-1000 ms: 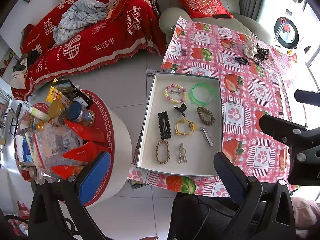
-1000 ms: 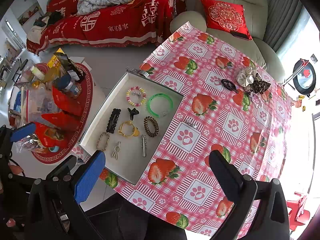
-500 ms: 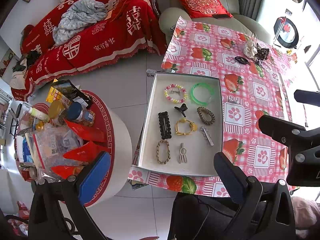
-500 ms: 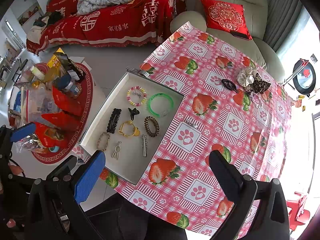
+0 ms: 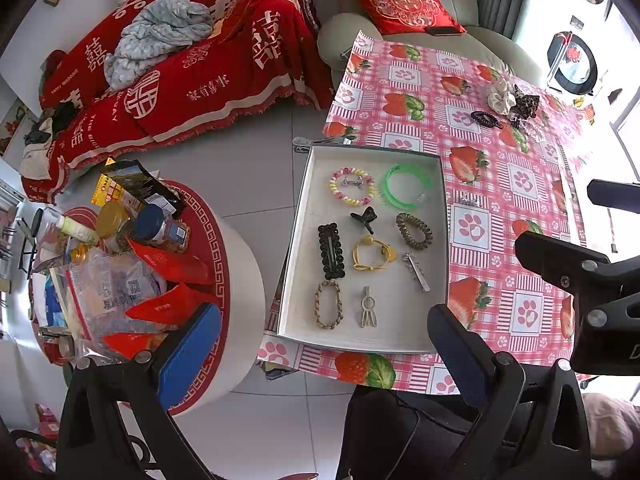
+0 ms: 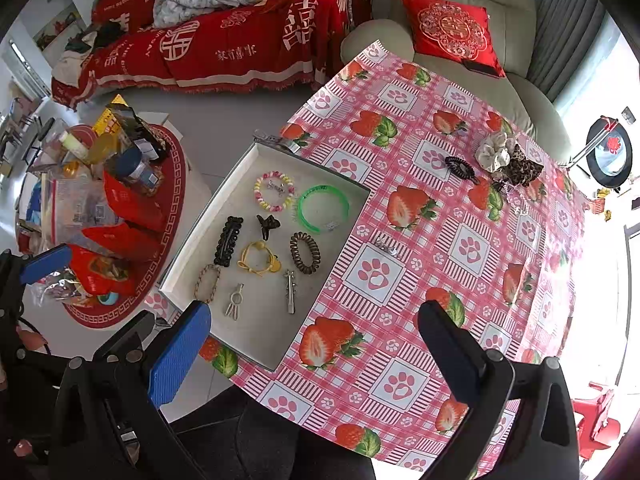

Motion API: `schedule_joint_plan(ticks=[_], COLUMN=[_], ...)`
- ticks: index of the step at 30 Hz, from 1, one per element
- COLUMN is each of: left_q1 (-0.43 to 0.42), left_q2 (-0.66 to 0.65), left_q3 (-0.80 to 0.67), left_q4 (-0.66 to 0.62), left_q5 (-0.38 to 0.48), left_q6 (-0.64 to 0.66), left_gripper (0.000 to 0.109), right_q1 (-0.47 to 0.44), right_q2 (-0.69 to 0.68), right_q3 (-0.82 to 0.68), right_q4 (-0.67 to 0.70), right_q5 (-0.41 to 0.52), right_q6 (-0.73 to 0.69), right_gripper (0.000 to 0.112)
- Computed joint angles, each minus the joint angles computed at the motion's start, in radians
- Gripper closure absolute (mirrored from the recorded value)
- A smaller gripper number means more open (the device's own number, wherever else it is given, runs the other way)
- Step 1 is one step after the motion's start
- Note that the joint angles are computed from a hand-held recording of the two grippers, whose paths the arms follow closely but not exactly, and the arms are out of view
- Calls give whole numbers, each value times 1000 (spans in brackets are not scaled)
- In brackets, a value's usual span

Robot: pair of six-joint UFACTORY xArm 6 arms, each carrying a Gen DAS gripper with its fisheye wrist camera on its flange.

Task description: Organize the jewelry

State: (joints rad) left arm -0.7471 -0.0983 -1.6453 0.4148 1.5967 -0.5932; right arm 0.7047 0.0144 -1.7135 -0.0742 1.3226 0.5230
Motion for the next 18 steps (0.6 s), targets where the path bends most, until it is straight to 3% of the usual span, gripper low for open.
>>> schedule_joint_plan(ticks=[18], left_q1=[10], left_q2=[-5], left_q3=[13], left_q4=[-6], left_q5=[-7], left_q6=[8], left_gripper=[6], right_q1=[-2], right_q2=[19], right_q3=[-21], right_q4=[2], right_q5=[7], right_q6=[-3], right_gripper=[10])
